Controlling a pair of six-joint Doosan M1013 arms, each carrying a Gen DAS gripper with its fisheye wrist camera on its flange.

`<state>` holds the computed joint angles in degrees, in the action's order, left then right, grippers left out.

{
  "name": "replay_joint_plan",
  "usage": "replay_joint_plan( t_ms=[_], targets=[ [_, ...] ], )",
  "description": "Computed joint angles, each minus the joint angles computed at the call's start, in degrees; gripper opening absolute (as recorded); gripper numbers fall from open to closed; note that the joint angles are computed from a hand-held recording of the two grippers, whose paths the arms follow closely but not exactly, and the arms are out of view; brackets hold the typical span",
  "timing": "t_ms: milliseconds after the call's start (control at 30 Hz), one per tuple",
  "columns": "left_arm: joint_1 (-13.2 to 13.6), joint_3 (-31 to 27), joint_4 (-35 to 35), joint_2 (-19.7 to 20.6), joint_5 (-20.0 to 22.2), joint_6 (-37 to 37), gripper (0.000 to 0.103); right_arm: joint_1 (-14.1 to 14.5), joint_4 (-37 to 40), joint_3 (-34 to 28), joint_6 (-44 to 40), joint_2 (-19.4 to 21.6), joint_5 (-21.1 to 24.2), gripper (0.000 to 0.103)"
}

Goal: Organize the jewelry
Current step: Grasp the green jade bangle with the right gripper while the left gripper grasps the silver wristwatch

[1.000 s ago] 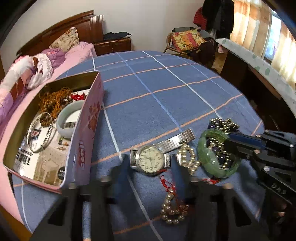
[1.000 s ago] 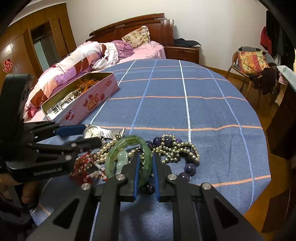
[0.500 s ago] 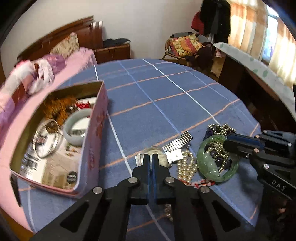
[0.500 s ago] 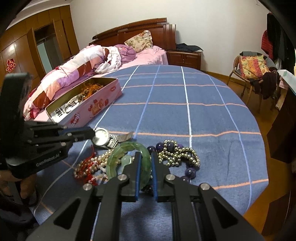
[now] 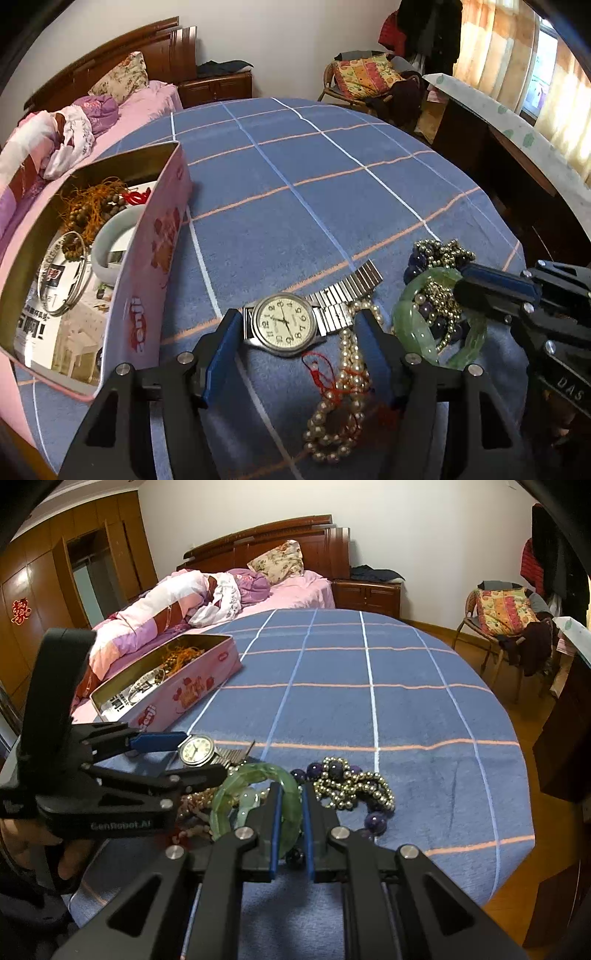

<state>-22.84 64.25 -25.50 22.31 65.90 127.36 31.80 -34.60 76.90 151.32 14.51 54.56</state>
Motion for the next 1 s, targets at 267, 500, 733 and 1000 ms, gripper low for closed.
replay_joint_plan(
  t_ms=[267,500,733,1000],
  targets=[
    [-0.4,1.6,0.6,-1.4,-2.7,3.0,0.056,0.0,-0.5,0.1,0.5,0.0,-0.1,0.013],
    [0.3,1.3,-1.9,-1.4,-2.8,4.3,0.038,0.1,-0.2,0.0,0.3,0.1,0.0,0.013],
    [0.2,1.1,-3.4,-1.0,-2.8,4.8,0.038,0.1,-0.1,-0.1,0.2,0.1,0.0,0.013],
    [-0.1,1.6,-2.3,-1.6,-4.0,4.3,0.019,0.2,-0.6,-0.1,0.9,0.2,-0.2,0.013]
  ],
)
